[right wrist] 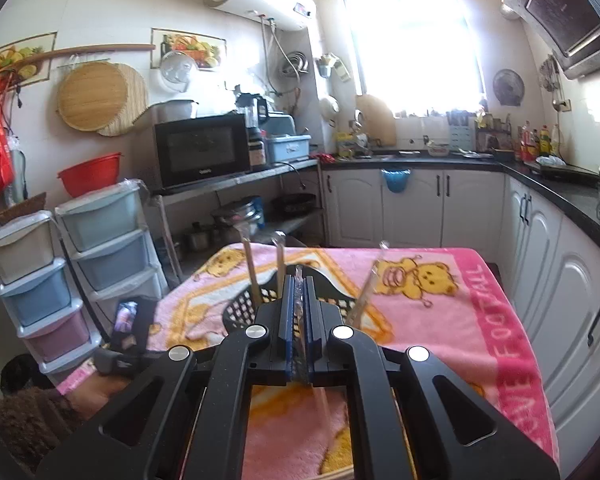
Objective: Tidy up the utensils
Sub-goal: 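Close the left tool on the chopstick and lift it, then carry the held chopsticks over the caddy with both tools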
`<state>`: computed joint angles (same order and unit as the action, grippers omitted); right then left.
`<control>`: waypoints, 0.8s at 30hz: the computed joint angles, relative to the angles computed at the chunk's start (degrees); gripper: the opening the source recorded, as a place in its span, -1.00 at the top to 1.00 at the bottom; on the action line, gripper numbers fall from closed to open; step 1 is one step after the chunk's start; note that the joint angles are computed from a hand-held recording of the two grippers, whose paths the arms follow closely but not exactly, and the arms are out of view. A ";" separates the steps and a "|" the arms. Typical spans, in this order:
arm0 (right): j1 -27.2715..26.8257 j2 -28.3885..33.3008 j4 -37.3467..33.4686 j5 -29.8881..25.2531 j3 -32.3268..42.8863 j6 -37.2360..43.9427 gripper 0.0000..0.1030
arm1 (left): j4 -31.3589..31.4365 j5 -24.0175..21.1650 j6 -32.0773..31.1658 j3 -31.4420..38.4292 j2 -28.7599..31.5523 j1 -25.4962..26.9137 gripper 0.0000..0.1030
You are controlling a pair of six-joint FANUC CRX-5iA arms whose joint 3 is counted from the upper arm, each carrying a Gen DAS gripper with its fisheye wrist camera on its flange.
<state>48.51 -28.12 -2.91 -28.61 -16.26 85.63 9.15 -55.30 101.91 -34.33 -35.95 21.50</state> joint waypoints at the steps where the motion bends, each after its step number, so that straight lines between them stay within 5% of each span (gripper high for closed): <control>1: -0.22 0.32 -2.21 -0.57 1.23 2.01 0.91 | 0.30 0.06 -0.10 -0.06 0.39 0.45 0.54; 6: 0.41 1.15 -4.72 -0.84 3.79 5.43 0.91 | 3.55 0.84 -2.93 -1.40 0.47 2.71 0.95; 15: 0.09 2.38 -8.54 -1.13 7.20 9.46 0.91 | 13.02 3.04 -10.81 -0.89 -7.30 4.66 0.97; 24: 1.33 3.09 -7.63 -0.01 9.48 10.41 0.91 | 15.56 6.83 -13.40 5.56 -9.04 -0.41 0.98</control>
